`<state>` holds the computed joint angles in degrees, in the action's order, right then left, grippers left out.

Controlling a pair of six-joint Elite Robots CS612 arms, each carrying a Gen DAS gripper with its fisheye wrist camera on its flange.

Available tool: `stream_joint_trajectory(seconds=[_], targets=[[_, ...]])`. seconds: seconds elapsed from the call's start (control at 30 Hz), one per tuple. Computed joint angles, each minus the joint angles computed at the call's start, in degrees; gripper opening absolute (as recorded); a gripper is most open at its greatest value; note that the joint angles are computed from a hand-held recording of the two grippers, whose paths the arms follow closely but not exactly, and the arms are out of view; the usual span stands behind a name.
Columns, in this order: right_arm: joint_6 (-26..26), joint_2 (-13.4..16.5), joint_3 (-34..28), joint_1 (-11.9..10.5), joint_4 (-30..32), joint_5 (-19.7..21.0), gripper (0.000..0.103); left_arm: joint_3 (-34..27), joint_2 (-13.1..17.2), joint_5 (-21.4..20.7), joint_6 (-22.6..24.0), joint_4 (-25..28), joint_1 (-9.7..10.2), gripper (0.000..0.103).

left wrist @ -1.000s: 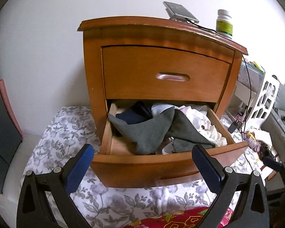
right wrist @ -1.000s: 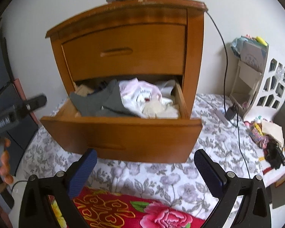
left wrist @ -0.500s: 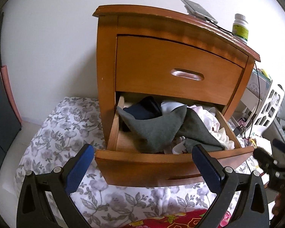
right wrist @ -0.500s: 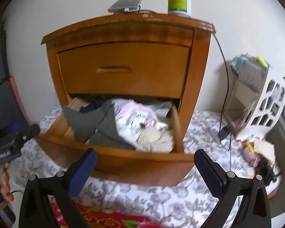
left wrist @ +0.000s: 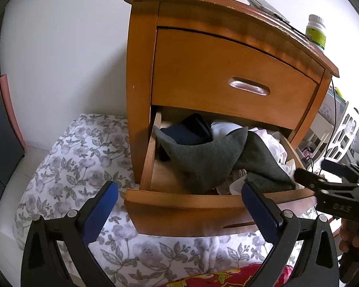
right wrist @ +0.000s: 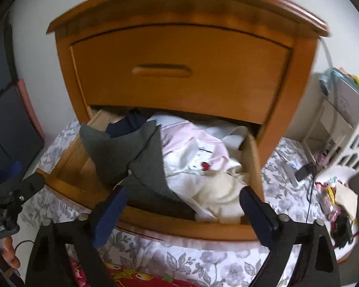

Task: Organize soft objects
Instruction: 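Reach the right tool into the drawer and grasp the dark grey sock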

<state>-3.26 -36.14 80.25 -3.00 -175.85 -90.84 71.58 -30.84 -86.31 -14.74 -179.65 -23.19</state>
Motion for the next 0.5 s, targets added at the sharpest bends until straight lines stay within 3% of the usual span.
stream_joint_trajectory(seconds=[0.13,0.43,0.5], targets=[[-1.8,1.5,-3.2,0.3,2.8,0.5,0.082,-0.8,0.5,-0.7,0.1,0.6,0.19,0.103],[-4.9,4.6,-9.5,0.1,9.5,4.4,0.08,-2.3,1.3,-1.7,-0.3,1.4,0.63,0.103],[-5.4,4.8,-10.0,-0.1,10.3,5.9,0.074,-2.6,1.5,-1.8,-0.4,1.4,0.69,0.103]])
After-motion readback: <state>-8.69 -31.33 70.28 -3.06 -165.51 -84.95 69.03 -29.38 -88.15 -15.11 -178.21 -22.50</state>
